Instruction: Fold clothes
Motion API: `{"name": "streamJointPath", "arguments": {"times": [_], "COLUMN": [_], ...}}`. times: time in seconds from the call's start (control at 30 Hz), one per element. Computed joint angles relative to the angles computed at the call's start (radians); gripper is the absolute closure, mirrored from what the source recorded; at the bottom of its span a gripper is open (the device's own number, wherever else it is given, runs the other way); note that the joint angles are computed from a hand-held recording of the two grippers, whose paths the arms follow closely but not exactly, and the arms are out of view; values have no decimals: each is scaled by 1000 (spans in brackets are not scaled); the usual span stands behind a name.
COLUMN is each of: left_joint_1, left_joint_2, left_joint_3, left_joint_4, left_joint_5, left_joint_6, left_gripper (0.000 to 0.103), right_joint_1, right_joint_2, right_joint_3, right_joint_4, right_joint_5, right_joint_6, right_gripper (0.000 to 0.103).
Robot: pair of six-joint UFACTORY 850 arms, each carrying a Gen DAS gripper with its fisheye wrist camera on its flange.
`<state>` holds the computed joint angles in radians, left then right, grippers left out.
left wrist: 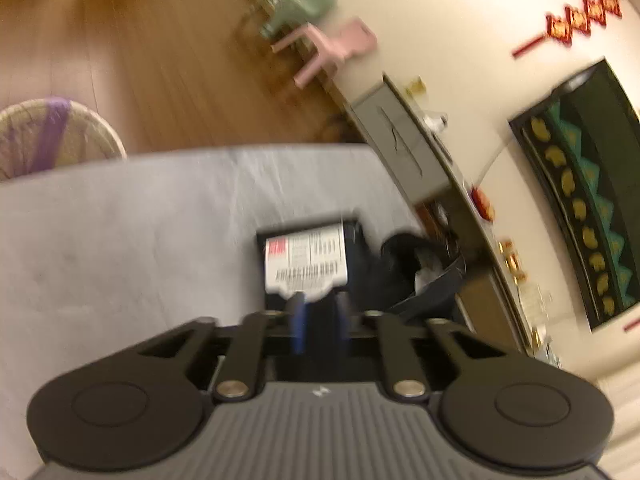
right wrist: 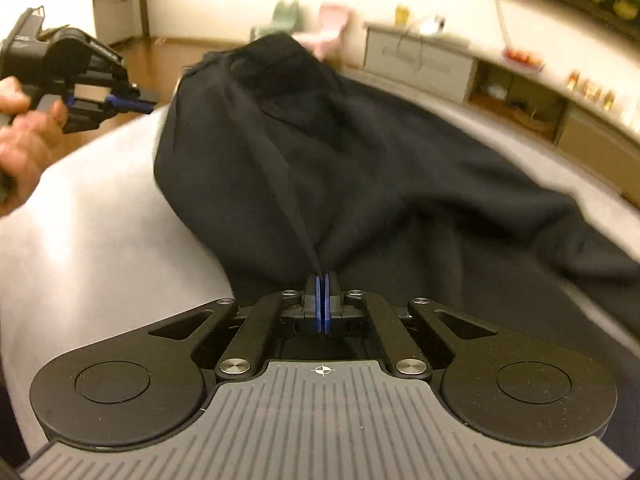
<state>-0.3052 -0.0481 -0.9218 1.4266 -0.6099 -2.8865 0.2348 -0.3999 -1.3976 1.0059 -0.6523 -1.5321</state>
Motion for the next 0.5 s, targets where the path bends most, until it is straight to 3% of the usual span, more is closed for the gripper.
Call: {"name": "streamJointPath", "arguments": {"times": [0.03,0.07,0.1,0.13,0.2,0.3,0.33,0.37,0.4,0.43,0.47,0.5], "left_joint_1": [-8,-14,-14,-14,5,50,64,78,81,80,82,87], "left_joint_2": [-3,-16,-32,-49,-66,-101,-122,-143,-153,-163,-179,-188], "left_joint_3": [-14,-42,-67,-91,-98,-108,-126,-145,-148,-157,-178,-188], "left_joint_4": [-24,-69,-104,-138,-128,-126,-167,-215,-229,-223,-247,-264], "left_joint_5": [-39,-75,-93,-111,-59,67,96,124,125,116,106,105], "left_joint_6": [34,102,152,198,177,167,222,282,305,316,366,410], "left_gripper": [67,53,46,46,46,45,45,46,46,47,52,72], "right_joint_1": [1,5,10,16,41,99,118,137,154,165,169,162], "right_joint_2": [6,13,23,33,30,-5,-18,-32,-55,-85,-101,-105], "right_joint_3": [7,16,27,38,30,-18,-36,-55,-84,-118,-138,-151], "right_joint_4": [19,48,83,134,185,131,109,85,20,-56,-90,-83], "right_joint_5": [1,10,21,31,44,78,89,99,103,93,92,86], "right_joint_6": [-7,-22,-45,-85,-141,-159,-161,-161,-122,-64,-27,7], "right_gripper": [99,91,76,67,42,39,40,50,81,102,103,103]}}
